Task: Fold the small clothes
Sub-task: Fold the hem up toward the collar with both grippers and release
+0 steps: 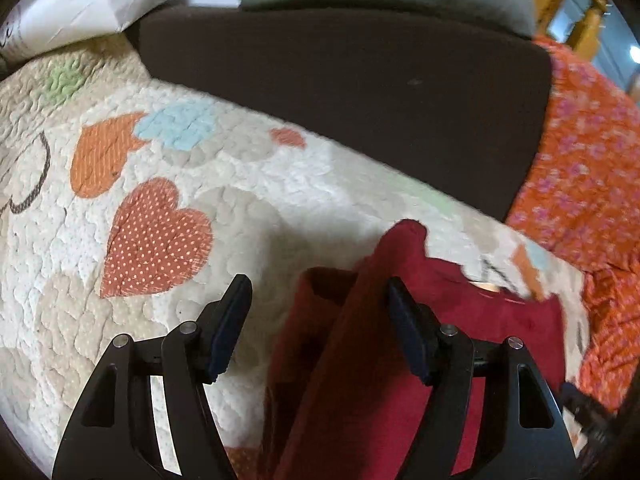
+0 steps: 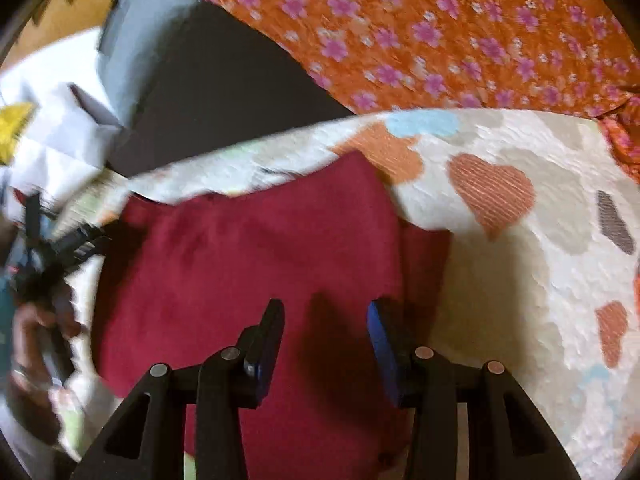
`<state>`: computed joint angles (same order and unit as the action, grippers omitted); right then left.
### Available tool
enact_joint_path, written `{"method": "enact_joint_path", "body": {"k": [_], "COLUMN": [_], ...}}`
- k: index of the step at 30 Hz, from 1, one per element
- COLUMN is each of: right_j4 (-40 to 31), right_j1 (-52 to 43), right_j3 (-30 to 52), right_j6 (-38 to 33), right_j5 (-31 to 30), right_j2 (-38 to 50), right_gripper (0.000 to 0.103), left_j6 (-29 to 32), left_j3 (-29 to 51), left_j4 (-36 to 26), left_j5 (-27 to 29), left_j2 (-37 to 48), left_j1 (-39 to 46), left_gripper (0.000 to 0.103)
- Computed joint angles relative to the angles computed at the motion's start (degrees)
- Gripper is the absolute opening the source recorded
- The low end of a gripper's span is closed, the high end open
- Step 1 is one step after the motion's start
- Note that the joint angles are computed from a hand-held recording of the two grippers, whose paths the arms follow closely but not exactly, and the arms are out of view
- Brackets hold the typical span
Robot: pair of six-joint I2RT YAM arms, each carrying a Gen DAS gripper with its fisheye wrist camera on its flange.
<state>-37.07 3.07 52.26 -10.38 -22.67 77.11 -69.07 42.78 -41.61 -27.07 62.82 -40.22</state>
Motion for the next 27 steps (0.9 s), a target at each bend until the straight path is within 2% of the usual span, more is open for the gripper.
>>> {"method": "enact_joint_path", "body": {"k": [4, 7, 10, 13, 18, 21, 23, 27], "right_j4": [3.9, 1.6, -2.3, -2.9, -2.0, -7.0, -10.4, -15.8], "right_j1": [1.6, 2.4, 0.1, -0.4, 2.4, -1.0, -1.8, 0.3], "right_j3": [-1.6, -1.4, -3.6, -7.3, -10.1, -8.7, -7.8, -6.5], "right_j6": [2.0, 1.3, 0.0, -0.2, 0.8, 1.2, 0.6, 0.2], "right_j5": [1.9, 3.1, 0.5, 0.6, 4.5, -0.9, -2.0, -1.2], "right_j2": [2.6, -0.1, -6.6, -10.6, -11.7, -16.1, -18.2, -22.9], "right_gripper": [0.042, 0.042, 0.042, 0.044, 0.044, 0.044, 0.045, 0.046], "left_j6": [1.8, 1.4, 1.2, -2.2, -13.8, -22.2, -30.2, -47.2], "left_j3": [-1.9, -3.6, -2.8, -1.1, 5.1, 10.6, 12.8, 13.9], "left_j4": [2.6, 4.1, 2.1, -2.4, -15.4, -24.9, -30.4, -36.7], "left_j5": [3.2, 4.6, 4.1, 1.2, -6.1, -10.7, -12.7, -14.7], "left_j2": [1.9, 0.8, -0.5, -2.9, -4.1, -1.0, 0.7, 3.4], "left_j1": [4.0, 4.7, 3.9, 0.5, -12.5, -22.7, -30.1, -43.1], "left_gripper": [0.069, 0.069, 0.069, 0.069, 0.069, 0.069, 0.069, 0.071]}}
